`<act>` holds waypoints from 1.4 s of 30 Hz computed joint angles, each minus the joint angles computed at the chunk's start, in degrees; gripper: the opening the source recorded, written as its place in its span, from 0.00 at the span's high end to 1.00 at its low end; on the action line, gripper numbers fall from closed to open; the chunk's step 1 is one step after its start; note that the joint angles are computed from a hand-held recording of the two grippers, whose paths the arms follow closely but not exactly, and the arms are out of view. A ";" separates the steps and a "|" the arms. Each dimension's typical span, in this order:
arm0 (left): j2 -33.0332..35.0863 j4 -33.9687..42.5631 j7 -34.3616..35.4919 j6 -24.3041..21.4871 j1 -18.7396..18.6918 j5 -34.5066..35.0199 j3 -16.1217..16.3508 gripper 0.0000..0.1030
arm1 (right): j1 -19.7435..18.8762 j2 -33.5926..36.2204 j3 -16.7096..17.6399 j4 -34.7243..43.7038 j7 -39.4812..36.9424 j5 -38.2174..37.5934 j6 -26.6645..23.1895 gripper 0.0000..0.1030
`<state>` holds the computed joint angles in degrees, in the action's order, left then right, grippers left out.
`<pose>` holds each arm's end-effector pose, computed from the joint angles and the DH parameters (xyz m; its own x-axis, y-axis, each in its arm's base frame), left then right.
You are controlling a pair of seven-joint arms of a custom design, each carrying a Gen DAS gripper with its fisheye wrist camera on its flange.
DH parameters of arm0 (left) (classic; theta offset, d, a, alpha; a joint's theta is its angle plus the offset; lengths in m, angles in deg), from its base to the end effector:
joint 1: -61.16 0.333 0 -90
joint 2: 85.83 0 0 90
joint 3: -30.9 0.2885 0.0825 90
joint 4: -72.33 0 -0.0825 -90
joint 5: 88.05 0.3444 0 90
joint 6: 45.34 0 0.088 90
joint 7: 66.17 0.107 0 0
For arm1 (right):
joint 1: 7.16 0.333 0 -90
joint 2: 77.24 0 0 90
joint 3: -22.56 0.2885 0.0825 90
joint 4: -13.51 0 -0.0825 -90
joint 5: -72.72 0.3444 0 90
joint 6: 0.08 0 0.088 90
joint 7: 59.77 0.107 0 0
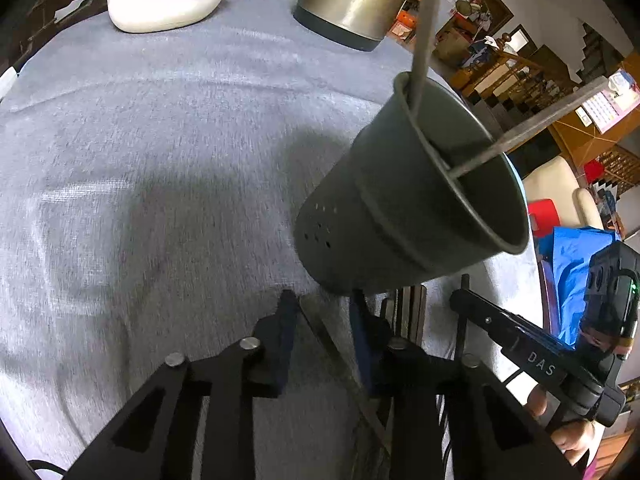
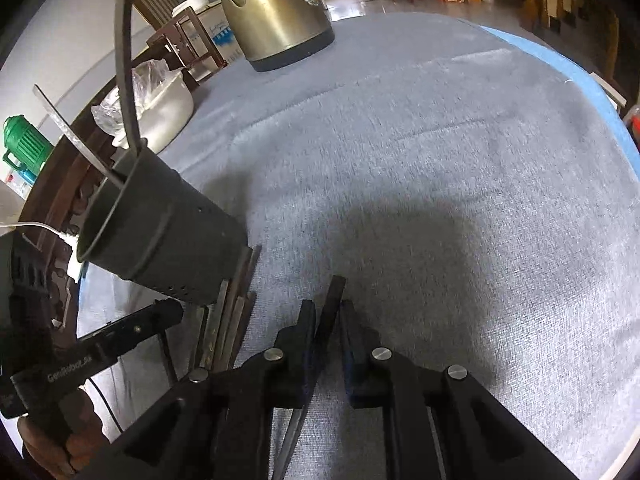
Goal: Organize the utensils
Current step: 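Grasp a chopstick with the left tool while the right tool grasps another, then raise both chopsticks upright and lower them into the grey cup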
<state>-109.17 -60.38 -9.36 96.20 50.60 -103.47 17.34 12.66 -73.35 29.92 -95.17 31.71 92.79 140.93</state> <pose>0.4041 -0.1927 0.5450 0.2066 -0.8861 0.4149 -0.8663 -0.3628 -0.3433 0.5167 0.2630 0.5073 0.2874 -0.8969 -0.3361 -0.8972 -0.1293 -0.4223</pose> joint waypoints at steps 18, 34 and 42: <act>-5.58 -1.20 2.03 2.46 1.32 -0.05 0.19 0.93 | 2.17 -9.20 -1.86 -6.81 -8.61 8.73 8.17 0.91; -20.46 -3.59 -7.86 10.01 8.39 9.62 -6.45 0.93 | 11.34 -18.67 -6.58 -13.60 -22.40 21.09 20.59 0.93; -23.50 -1.57 -9.29 10.23 11.06 13.85 -8.50 0.95 | 15.49 -19.89 -8.42 -13.92 -25.11 23.57 27.25 0.93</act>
